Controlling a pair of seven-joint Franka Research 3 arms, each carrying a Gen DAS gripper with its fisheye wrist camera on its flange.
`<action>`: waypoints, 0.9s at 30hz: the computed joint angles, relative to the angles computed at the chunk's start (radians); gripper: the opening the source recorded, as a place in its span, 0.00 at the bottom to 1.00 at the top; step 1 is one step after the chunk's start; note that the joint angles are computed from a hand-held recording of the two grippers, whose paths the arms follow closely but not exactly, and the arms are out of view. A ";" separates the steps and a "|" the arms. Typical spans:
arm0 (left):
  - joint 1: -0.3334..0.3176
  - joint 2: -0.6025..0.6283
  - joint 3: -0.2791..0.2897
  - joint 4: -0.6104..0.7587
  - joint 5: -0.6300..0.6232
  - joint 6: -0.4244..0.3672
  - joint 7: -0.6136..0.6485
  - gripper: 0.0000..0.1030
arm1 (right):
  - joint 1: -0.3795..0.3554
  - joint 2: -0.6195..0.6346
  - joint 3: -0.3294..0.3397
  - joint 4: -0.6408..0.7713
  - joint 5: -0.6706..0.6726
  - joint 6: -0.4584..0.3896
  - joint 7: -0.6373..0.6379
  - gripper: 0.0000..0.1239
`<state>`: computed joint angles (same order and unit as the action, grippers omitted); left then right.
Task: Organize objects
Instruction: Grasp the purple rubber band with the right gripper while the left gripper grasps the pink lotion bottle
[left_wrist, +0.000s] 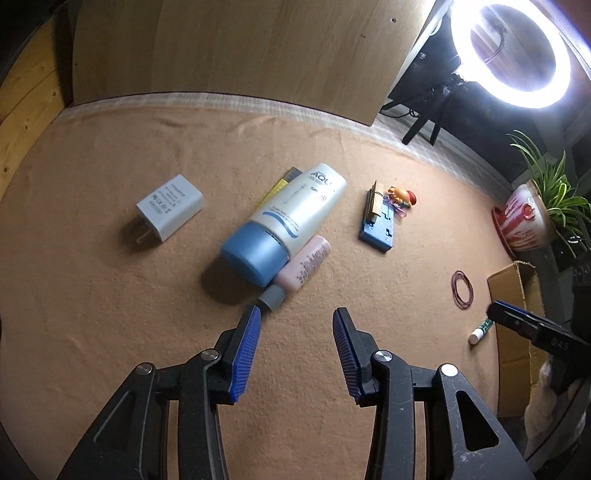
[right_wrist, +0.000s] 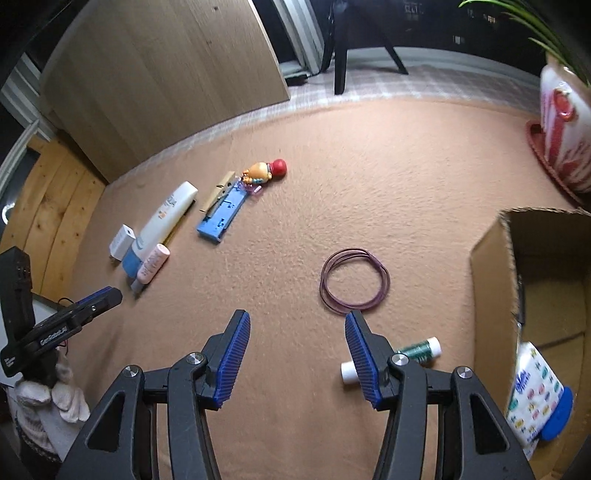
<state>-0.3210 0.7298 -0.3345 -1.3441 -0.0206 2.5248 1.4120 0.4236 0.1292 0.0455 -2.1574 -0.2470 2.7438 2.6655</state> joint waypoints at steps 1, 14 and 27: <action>0.004 0.009 -0.009 0.010 -0.005 -0.004 0.013 0.43 | -0.003 0.010 0.001 0.009 0.009 -0.006 -0.011 0.38; -0.077 0.125 0.058 0.190 0.082 -0.085 -0.001 0.42 | -0.007 0.089 -0.018 0.087 0.111 -0.040 -0.105 0.35; -0.125 0.252 0.055 0.403 0.082 -0.209 0.052 0.38 | 0.009 0.158 -0.040 0.164 0.161 -0.089 -0.168 0.32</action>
<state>-0.4459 0.9818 -0.2794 -0.9415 0.0619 2.3162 1.4642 0.4330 0.2877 0.0056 -1.9934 -0.0863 2.6550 2.4978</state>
